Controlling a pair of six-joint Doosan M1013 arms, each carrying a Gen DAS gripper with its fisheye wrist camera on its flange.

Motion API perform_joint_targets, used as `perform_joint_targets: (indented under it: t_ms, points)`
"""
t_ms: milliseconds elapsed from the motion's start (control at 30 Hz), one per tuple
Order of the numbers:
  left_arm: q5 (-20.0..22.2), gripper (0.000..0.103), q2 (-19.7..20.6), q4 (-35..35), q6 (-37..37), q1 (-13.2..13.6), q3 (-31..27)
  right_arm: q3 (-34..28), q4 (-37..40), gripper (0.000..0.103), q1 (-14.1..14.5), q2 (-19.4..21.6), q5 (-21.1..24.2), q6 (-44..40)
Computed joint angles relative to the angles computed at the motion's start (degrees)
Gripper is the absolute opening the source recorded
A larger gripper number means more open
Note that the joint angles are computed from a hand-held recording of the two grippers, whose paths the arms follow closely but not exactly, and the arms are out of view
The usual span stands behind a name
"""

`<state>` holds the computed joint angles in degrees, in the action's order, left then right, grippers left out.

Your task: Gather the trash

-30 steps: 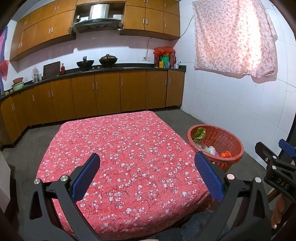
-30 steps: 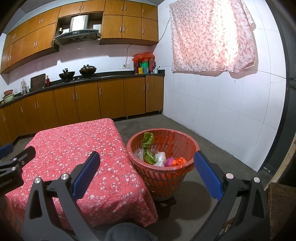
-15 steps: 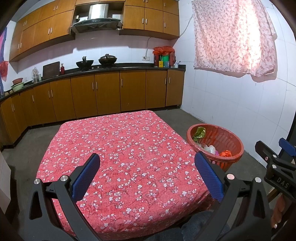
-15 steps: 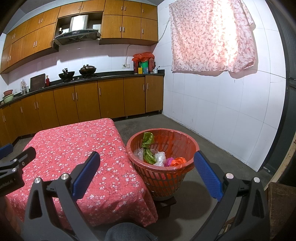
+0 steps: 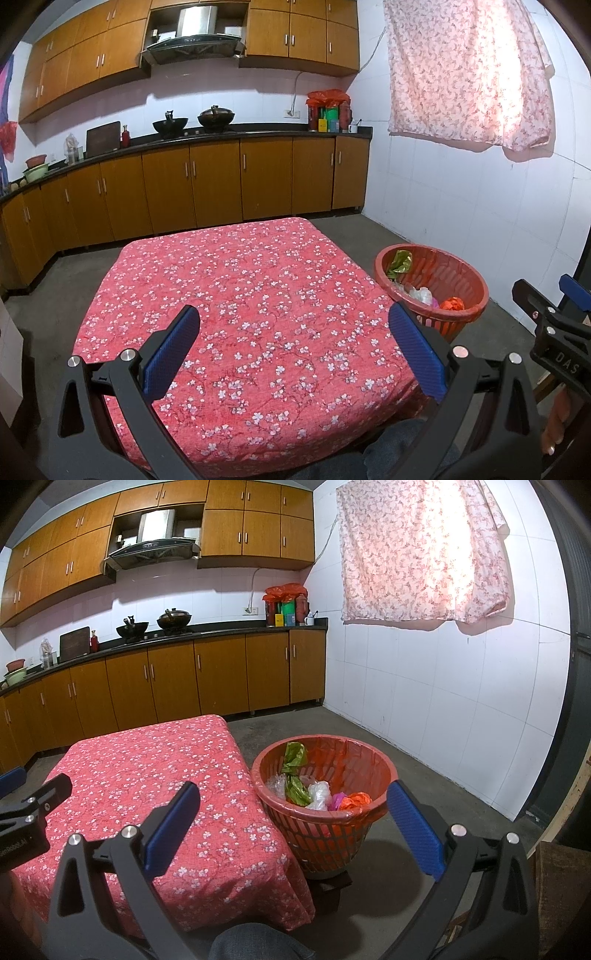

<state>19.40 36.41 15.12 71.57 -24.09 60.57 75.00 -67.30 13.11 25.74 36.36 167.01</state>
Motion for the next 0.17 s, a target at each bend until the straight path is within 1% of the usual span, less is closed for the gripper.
perform_joint_targets:
  t_ms: [167]
  points:
    - [0.2, 0.101, 0.0, -0.8, 0.6, 0.1, -0.1, 0.1, 0.0, 0.099, 0.0, 0.0, 0.0, 0.0]
